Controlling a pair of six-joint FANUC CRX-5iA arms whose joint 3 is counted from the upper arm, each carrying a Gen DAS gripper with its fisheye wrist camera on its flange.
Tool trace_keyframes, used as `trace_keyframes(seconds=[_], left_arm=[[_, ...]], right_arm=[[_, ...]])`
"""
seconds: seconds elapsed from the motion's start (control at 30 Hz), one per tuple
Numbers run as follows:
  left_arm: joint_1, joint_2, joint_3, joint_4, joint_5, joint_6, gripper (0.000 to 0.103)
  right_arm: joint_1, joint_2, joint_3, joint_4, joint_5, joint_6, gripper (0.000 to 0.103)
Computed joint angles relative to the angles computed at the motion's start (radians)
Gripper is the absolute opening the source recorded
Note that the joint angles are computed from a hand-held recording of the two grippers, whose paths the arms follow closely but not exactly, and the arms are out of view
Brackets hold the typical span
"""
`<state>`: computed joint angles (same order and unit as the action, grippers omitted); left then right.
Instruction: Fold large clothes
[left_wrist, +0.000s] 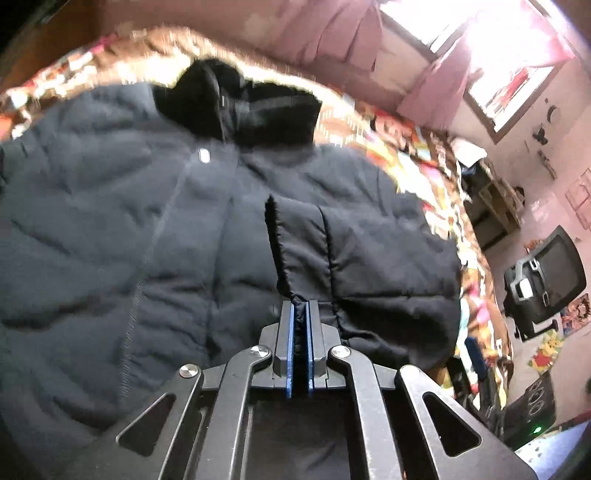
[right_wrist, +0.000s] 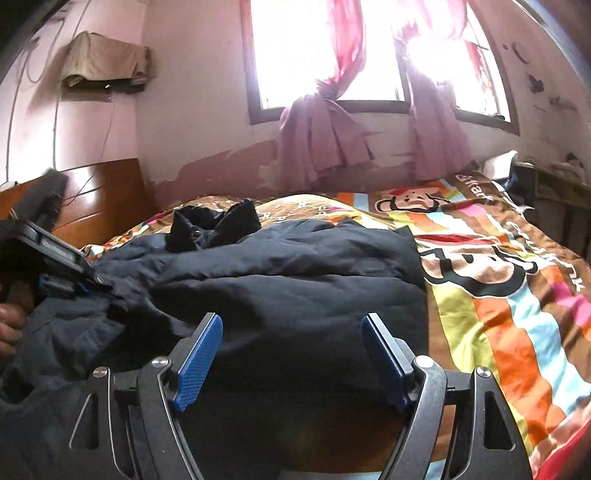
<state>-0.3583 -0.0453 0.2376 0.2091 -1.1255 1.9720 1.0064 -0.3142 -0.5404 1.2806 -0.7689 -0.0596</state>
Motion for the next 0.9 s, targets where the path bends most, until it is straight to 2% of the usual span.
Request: trace_keyframes(seconds=[0.23,0.43,0.67,0.77,0.9], left_arm=[[-0.074,-0.03,0.151,-0.264,-0.02,0.056,0.002],[-0.062,-0.107,0.141,-0.384,-0.019,0.03,0.002],[0.052,-0.198,0.026,-0.41,-0.027,0.012,0.001],[0.117,-0.242,-0.045,-0.402,-0.024,-0.01,0.001],[0.179,-0.276,-0.125,-0.388,-0.027,-0.058,0.001]], right_arm=[[0.041,0.011,0.026,0.036,-0.037,-0.003,0.076],[0.067,0.047,0.08,0.034,-0.059,-0.01,0.081],[0.07,0.158,0.238,-0.108,-0.06,0.121,0.081],[0.066,0.227,0.336,-0.192,-0.073,0.231,0.081],[0.059,0.349,0.518,-0.404,-0.105,0.457,0.081]])
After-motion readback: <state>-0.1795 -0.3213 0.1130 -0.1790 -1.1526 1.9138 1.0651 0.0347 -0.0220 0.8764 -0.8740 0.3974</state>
